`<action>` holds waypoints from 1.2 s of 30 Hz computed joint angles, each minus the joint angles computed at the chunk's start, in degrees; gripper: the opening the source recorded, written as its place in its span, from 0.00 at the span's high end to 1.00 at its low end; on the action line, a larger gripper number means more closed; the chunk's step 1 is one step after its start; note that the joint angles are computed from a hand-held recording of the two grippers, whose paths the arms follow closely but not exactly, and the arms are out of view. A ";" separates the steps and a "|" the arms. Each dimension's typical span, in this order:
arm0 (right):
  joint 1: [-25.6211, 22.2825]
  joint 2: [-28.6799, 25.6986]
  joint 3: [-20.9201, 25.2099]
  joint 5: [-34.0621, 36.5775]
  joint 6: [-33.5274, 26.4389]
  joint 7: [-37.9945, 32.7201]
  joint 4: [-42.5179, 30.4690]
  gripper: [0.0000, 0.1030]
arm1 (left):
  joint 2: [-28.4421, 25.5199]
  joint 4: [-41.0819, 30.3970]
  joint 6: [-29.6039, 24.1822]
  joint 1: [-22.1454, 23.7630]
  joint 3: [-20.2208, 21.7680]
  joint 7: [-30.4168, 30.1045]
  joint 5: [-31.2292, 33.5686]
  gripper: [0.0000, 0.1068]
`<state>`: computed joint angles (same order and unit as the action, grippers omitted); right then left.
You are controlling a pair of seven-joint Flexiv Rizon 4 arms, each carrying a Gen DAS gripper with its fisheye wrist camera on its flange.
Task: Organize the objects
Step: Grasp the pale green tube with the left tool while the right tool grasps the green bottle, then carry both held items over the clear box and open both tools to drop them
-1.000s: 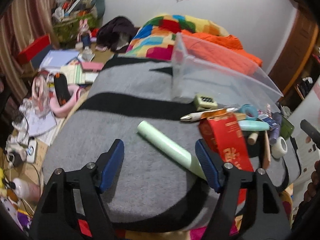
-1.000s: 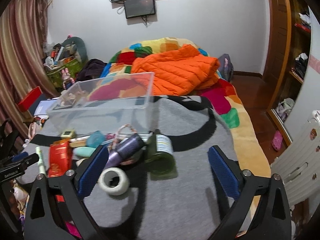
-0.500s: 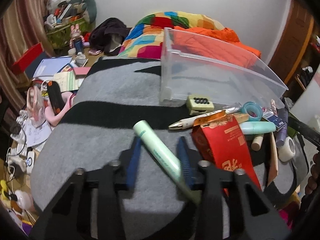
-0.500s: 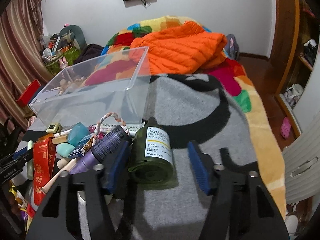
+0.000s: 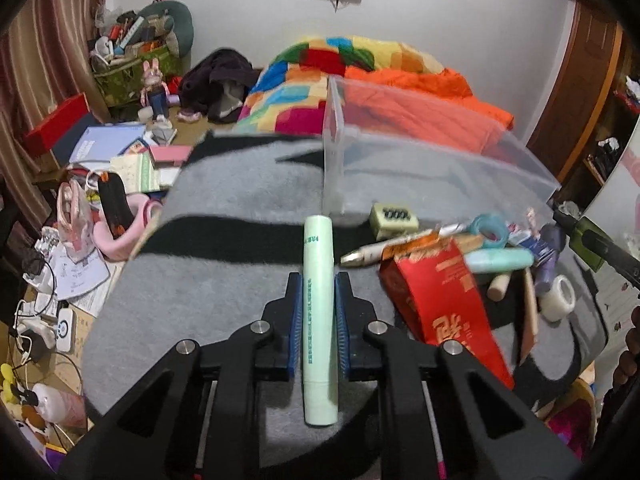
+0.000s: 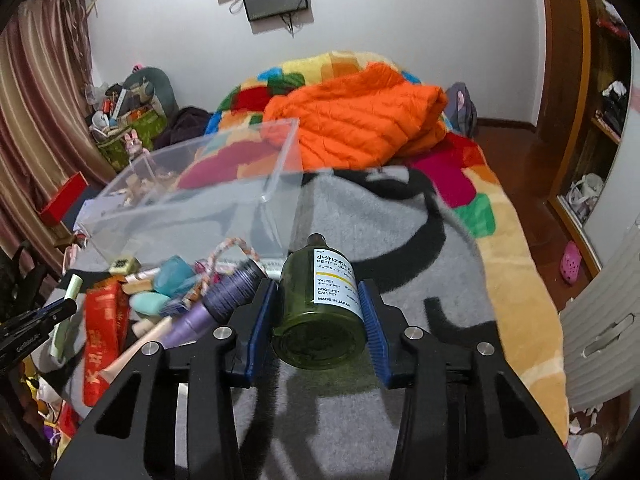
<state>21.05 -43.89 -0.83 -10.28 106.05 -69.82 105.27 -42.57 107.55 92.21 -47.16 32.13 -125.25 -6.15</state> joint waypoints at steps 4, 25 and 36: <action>1.06 1.44 -0.81 0.60 2.35 -0.96 0.65 0.63 | 1.21 0.33 2.15 -1.55 1.97 0.61 0.19 0.86; -2.53 -4.16 7.12 -8.14 -3.92 -2.76 -15.03 0.63 | -1.71 -14.61 2.11 4.92 -2.68 16.19 -7.68 0.86; -6.53 -13.24 16.38 -8.54 -21.38 -7.97 -30.98 0.63 | -6.98 -27.29 -7.49 15.76 -14.51 17.72 -1.79 0.86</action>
<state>14.52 -57.14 15.55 -18.82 84.67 -77.79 74.29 -49.55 80.26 84.72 -31.40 17.62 -107.53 -7.94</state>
